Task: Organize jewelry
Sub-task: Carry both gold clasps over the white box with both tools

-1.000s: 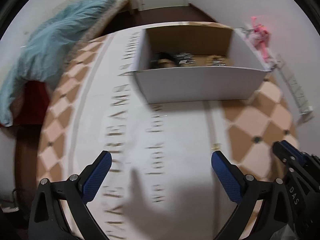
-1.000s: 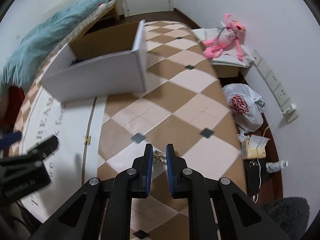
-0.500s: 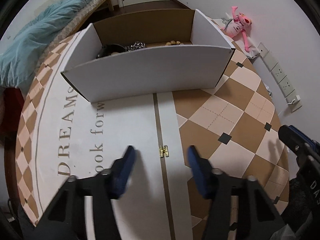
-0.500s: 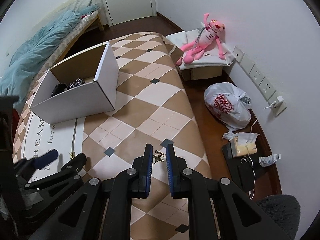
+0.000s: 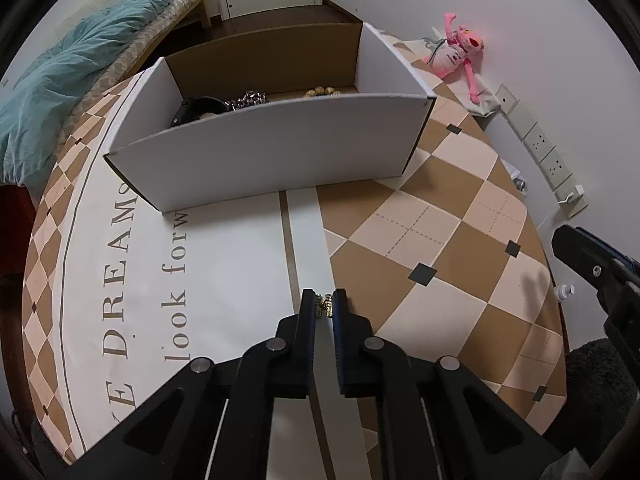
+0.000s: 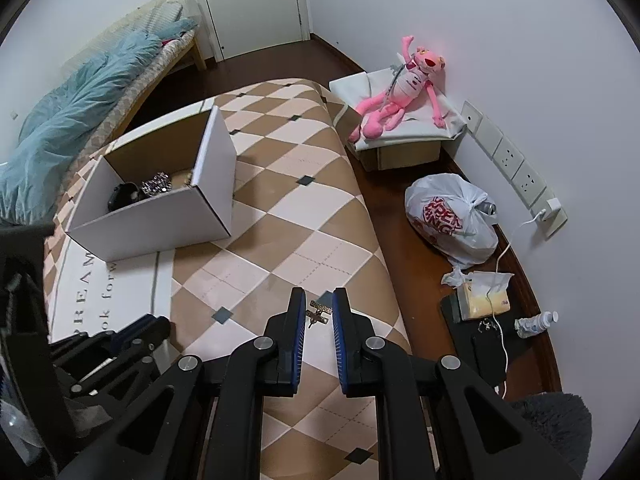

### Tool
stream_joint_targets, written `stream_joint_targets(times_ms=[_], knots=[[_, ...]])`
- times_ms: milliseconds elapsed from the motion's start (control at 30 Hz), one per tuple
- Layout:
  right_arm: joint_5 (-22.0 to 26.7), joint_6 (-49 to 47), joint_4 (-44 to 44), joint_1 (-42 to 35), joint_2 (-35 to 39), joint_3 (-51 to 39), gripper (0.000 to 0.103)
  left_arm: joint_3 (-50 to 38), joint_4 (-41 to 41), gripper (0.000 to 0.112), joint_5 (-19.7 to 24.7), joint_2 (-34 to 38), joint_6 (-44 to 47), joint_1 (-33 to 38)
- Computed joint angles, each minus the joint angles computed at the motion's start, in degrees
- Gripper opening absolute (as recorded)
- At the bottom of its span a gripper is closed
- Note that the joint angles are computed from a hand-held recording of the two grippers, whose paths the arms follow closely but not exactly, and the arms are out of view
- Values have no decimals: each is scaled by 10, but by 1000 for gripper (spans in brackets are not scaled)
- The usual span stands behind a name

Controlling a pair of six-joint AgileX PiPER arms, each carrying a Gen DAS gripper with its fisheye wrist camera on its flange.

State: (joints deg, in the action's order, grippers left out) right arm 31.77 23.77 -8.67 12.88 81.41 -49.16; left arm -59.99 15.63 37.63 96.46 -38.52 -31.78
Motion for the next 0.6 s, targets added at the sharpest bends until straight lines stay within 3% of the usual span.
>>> stream_joint_targets(times_ms=[133, 267, 367, 433, 600], knots=[[20, -45, 47, 1, -5, -34, 14, -14, -40, 6, 17, -31, 45, 19], [51, -139, 141, -9, 33, -124, 14, -87, -119, 6, 67, -52, 157, 82], [93, -209, 224, -21, 100, -231, 14, -182, -180, 6, 124, -24, 239, 148], [116, -214, 226, -13, 143, -301, 14, -252, -205, 6, 161, 8, 272, 185], [236, -222, 243, -5, 288, -503, 14, -380, -247, 6, 232, 94, 319, 237]])
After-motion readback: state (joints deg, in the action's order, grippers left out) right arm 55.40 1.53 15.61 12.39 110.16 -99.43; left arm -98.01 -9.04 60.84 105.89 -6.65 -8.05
